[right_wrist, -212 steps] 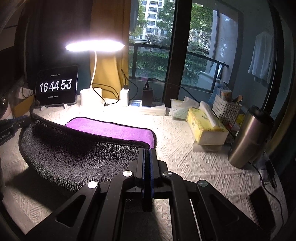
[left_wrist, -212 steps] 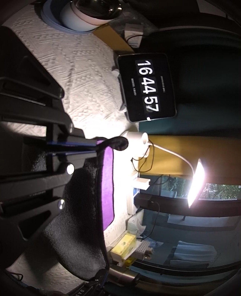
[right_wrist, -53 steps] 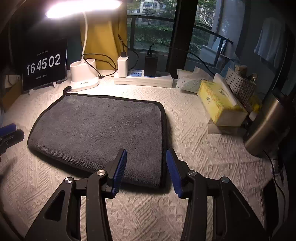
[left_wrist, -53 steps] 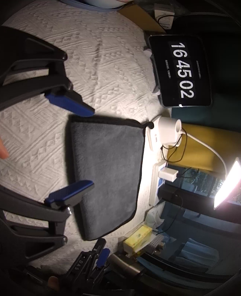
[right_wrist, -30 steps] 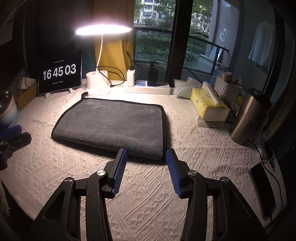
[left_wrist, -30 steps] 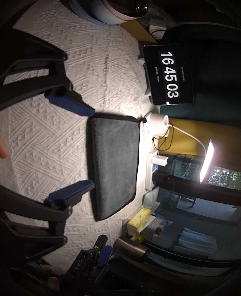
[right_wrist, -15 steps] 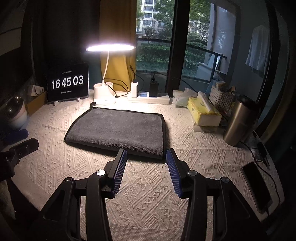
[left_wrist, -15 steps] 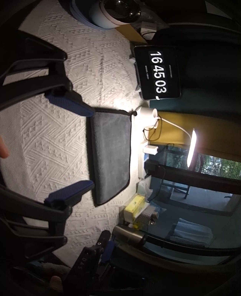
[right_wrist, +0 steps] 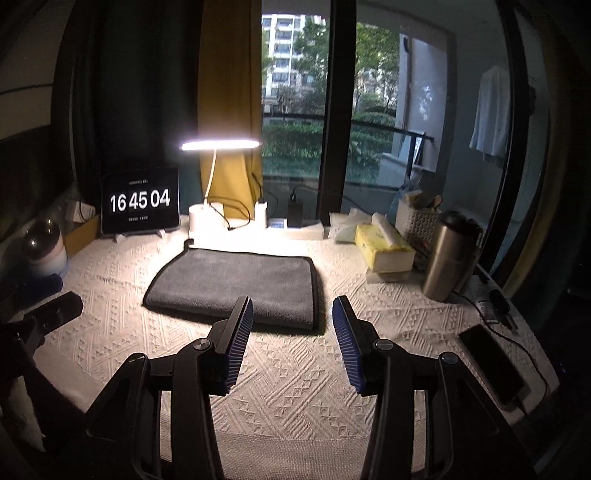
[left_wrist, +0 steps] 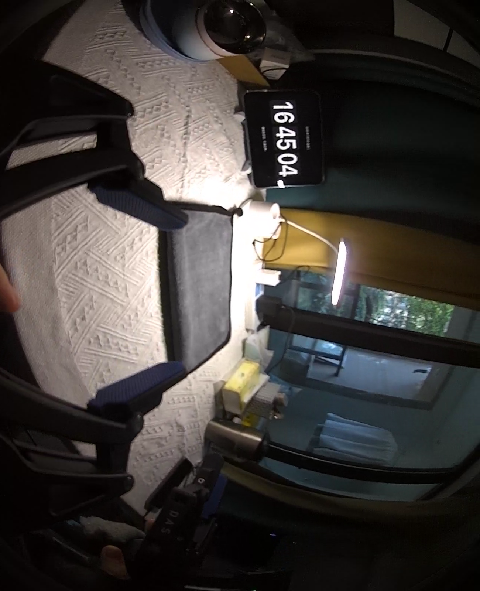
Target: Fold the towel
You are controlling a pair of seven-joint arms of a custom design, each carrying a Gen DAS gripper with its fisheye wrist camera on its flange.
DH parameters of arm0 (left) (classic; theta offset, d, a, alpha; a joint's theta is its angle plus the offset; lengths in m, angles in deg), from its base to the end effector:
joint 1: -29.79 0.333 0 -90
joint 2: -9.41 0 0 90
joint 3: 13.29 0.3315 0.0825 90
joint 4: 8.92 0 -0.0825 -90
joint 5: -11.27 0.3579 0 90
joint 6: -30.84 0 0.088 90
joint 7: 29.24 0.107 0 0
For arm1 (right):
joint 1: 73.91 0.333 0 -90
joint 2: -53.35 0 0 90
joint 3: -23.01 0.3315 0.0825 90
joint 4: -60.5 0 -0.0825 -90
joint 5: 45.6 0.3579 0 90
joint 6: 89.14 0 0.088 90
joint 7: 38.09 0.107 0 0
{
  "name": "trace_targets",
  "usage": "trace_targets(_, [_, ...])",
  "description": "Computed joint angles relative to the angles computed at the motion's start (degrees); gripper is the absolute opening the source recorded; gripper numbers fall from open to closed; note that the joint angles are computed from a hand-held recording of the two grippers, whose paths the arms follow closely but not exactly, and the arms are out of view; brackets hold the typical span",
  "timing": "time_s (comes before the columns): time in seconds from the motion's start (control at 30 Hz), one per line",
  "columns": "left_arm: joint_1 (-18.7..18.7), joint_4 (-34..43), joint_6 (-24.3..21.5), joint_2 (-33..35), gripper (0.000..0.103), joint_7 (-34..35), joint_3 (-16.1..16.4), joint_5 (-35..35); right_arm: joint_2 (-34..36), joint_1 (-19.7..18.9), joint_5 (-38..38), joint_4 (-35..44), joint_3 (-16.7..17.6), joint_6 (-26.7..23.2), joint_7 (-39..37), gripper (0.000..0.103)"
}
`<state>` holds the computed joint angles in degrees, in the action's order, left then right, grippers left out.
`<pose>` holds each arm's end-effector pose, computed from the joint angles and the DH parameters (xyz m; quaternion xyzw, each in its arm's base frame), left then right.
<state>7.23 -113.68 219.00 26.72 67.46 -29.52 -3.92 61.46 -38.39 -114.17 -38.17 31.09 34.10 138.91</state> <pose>0.5419 -0.3683 0.5433 -0.4483 0.7067 -0.5151 0.1851 0.4770 0.3935 0.5726 -0.5423 0.6624 -0.4295 0.2877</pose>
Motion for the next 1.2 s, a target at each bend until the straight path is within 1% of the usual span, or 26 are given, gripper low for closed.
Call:
trace_targets(0.03, [0.7, -0.8, 1.2, -0.3, 0.083, 0.1, -0.8, 0.0, -0.3, 0.3, -0.6, -0.3, 0.1, -0.5, 0.4, 0.048])
trace_targets(0.07, [2.5, -1.8, 2.9, -0.6, 0.084, 0.4, -3.0, 0.2, -0.5, 0.5, -1.3, -0.7, 0.2, -0.9, 1.0, 0.048])
trace_targets(0.1, [3.7, -2.5, 4.2, -0.7, 0.085, 0.4, -4.4, 0.6, -0.7, 0.6, -1.8, -1.0, 0.3, -1.1, 1.5, 0.048])
trace_targets(0.13, [4.4, -3.1, 5.1, -0.8, 0.086, 0.4, -5.1, 1.0, -1.1, 0.8, -2.7, -1.5, 0.5, -1.4, 2.5, 0.048])
trace_targets(0.2, [3.1, -4.5, 7.0, -1.4, 0.087, 0.3, -3.7, 0.9, -1.5, 1.1, -3.9, -2.3, 0.9, -2.0, 3.9, 0.048])
trace_targets(0.23, [3.1, -4.9, 7.5, -1.5, 0.087, 0.0, -3.6, 1.0, -1.6, 1.1, -4.1, -2.5, 1.0, -2.2, 4.2, 0.048])
trace_targets(0.27, [4.1, -5.5, 8.1, -1.7, 0.087, -0.7, -4.6, 1.6, -1.8, 1.2, -4.4, -2.9, 1.2, -2.3, 4.7, 0.048])
trace_targets(0.3, [6.1, -6.3, 9.3, -1.7, 0.087, -2.0, -6.4, 2.8, -1.9, 1.2, -4.6, -3.1, 1.4, -2.5, 5.0, 0.048])
trace_targets(0.33, [7.0, -7.0, 10.0, -1.9, 0.087, -3.0, -7.2, 3.7, -1.9, 1.4, -4.7, -3.3, 1.6, -2.8, 5.2, 0.048])
trace_targets(0.43, [8.5, -8.5, 12.2, -2.4, 0.088, -6.0, -8.1, 6.6, -2.1, 1.8, -4.3, -3.6, 2.2, -4.1, 4.8, 0.048])
trace_targets(0.47, [9.0, -9.3, 13.7, -2.6, 0.088, -7.2, -8.3, 7.7, -2.1, 2.0, -4.6, -3.7, 2.3, -4.6, 5.0, 0.048])
trace_targets(0.53, [8.4, -10.5, 15.6, -3.2, 0.089, -8.7, -7.4, 8.7, -2.4, 2.4, -5.0, -4.1, 2.7, -5.5, 5.5, 0.048])
trace_targets(0.6, [6.5, -11.8, 17.2, -3.9, 0.092, -9.0, -5.5, 7.9, -2.6, 2.7, -5.5, -4.7, 2.9, -5.9, 6.4, 0.048])
trace_targets(0.67, [7.8, -13.2, 19.1, -4.2, 0.093, -12.0, -6.0, 10.9, -3.1, 3.1, -6.8, -5.7, 3.3, -5.9, 8.6, 0.048])
trace_targets(0.73, [7.1, -14.6, 20.7, -4.9, 0.093, -12.7, -5.0, 11.4, -3.3, 3.6, -8.3, -6.5, 3.8, -6.9, 10.3, 0.048])
trace_targets(0.77, [5.9, -15.5, 21.5, -5.5, 0.093, -11.6, -3.9, 10.3, -3.4, 4.0, -9.2, -6.9, 4.1, -8.0, 10.9, 0.048])
trace_targets(0.83, [4.0, -16.3, 21.2, -6.2, 0.093, -9.4, -2.3, 8.0, -3.3, 4.7, -10.8, -7.4, 4.6, -9.8, 11.8, 0.049])
trace_targets(0.87, [2.8, -16.7, 20.9, -6.6, 0.094, -7.6, -1.5, 6.2, -3.4, 4.9, -11.1, -7.6, 4.8, -10.1, 12.2, 0.05])
trace_targets(0.93, [2.1, -17.5, 21.7, -7.1, 0.094, -6.3, -1.1, 4.9, -3.6, 5.2, -12.0, -8.2, 5.0, -9.8, 13.2, 0.056])
trace_targets(0.97, [1.4, -17.8, 22.3, -7.2, 0.095, -5.0, -0.7, 3.4, -3.6, 5.3, -12.2, -8.4, 5.1, -9.3, 13.3, 0.056])
trace_targets(1.07, [-2.8, -17.1, 23.6, -7.2, 0.096, 3.5, 1.3, -6.1, -3.0, 5.3, -12.2, -7.7, 5.0, -8.5, 12.0, 0.057])
trace_targets(1.2, [-2.3, -16.7, 24.0, -6.8, 0.096, 4.9, 0.5, -7.6, -2.9, 5.5, -12.4, -7.5, 4.9, -8.5, 12.0, 0.057])
